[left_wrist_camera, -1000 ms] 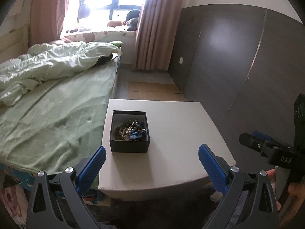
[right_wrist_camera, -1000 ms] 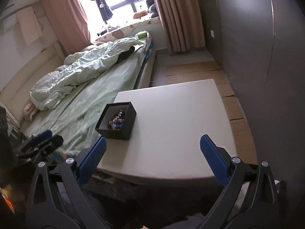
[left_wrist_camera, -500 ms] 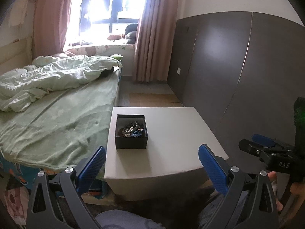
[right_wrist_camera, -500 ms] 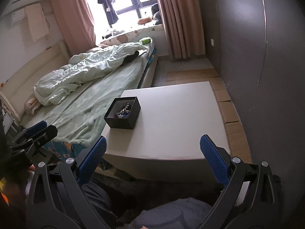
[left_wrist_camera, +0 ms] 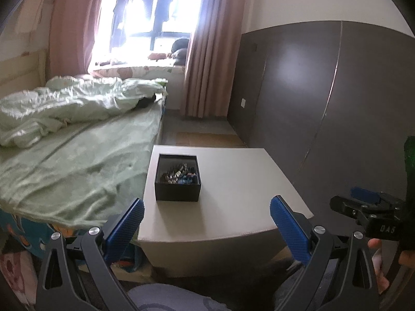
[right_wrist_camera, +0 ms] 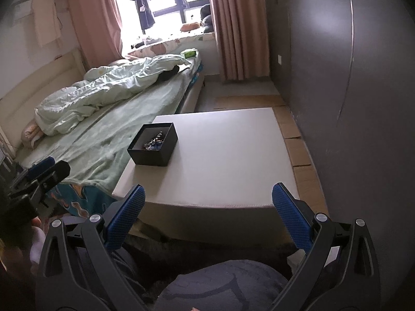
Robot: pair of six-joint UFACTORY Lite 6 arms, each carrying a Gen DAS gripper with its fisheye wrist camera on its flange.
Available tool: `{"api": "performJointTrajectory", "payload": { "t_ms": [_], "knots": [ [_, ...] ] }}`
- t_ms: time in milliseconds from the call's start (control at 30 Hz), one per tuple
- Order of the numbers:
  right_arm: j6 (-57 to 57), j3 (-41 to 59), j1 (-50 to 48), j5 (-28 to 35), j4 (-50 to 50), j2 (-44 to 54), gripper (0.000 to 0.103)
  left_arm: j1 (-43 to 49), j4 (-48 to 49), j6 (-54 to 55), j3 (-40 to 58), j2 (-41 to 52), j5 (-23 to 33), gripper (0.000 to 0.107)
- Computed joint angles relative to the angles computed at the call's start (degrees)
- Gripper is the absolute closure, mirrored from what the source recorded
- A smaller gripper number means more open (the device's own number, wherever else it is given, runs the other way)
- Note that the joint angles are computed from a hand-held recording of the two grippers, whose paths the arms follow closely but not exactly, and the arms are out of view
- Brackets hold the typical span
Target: Organize jewelry
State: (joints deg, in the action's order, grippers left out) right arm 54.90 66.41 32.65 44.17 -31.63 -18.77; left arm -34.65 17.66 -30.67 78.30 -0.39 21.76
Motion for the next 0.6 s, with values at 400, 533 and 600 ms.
{"api": "performJointTrajectory", "payload": {
  "t_ms": [400, 533, 600],
  "knots": [
    [0.74, -3.19, -3.28, -2.88, 0.81, -2.95, 0.005, -1.98, 10.88, -10.25, 0.02, 0.84, 1.44, 0.013],
    [1.55, -3.47, -2.77, -2.5, -0.29, -3.13, 0.005, -3.58, 16.42, -14.81, -1.23, -0.06, 2.1, 0.013],
    [2.75, -3.58, -1.72, -1.72, -1.65, -3.22, 0.005, -4.03, 17.71, -15.84, -1.58, -0.5, 2.63, 0.013]
  ]
}}
